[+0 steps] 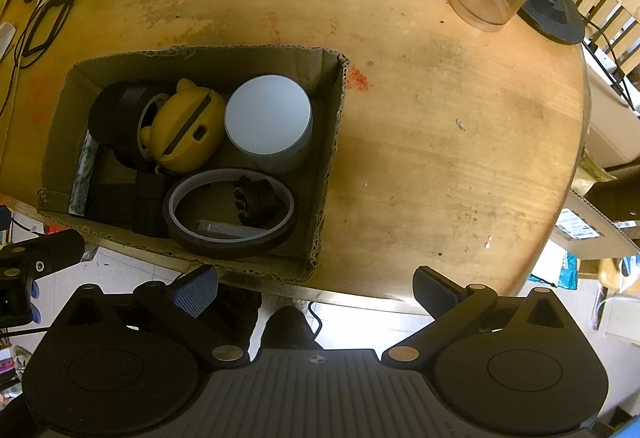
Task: Organize rigid objects
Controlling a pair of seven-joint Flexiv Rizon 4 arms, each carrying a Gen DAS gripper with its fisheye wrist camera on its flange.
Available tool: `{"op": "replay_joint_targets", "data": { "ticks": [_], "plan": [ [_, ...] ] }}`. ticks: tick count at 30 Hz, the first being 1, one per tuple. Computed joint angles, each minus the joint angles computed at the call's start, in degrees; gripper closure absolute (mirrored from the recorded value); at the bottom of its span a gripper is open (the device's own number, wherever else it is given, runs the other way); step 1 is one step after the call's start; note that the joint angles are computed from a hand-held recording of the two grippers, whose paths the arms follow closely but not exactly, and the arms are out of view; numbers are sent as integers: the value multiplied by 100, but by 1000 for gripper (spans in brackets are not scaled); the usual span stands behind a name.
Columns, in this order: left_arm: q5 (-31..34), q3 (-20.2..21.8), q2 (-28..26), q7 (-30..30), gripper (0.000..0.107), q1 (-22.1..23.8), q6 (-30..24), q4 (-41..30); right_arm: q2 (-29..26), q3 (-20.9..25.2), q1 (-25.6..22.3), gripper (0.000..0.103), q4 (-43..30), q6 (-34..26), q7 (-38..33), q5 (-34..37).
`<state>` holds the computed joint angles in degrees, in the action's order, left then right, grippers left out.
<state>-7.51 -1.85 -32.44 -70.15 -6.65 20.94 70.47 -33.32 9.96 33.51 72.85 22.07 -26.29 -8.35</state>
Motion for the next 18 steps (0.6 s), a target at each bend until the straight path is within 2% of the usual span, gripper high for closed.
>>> {"op": "replay_joint_targets", "data": {
  "ticks": [18],
  "plan": [
    [-29,-8,-33,50,4,43,-33,-58,-35,-21,38,0,-70,-83,33,-41]
  ]
}}
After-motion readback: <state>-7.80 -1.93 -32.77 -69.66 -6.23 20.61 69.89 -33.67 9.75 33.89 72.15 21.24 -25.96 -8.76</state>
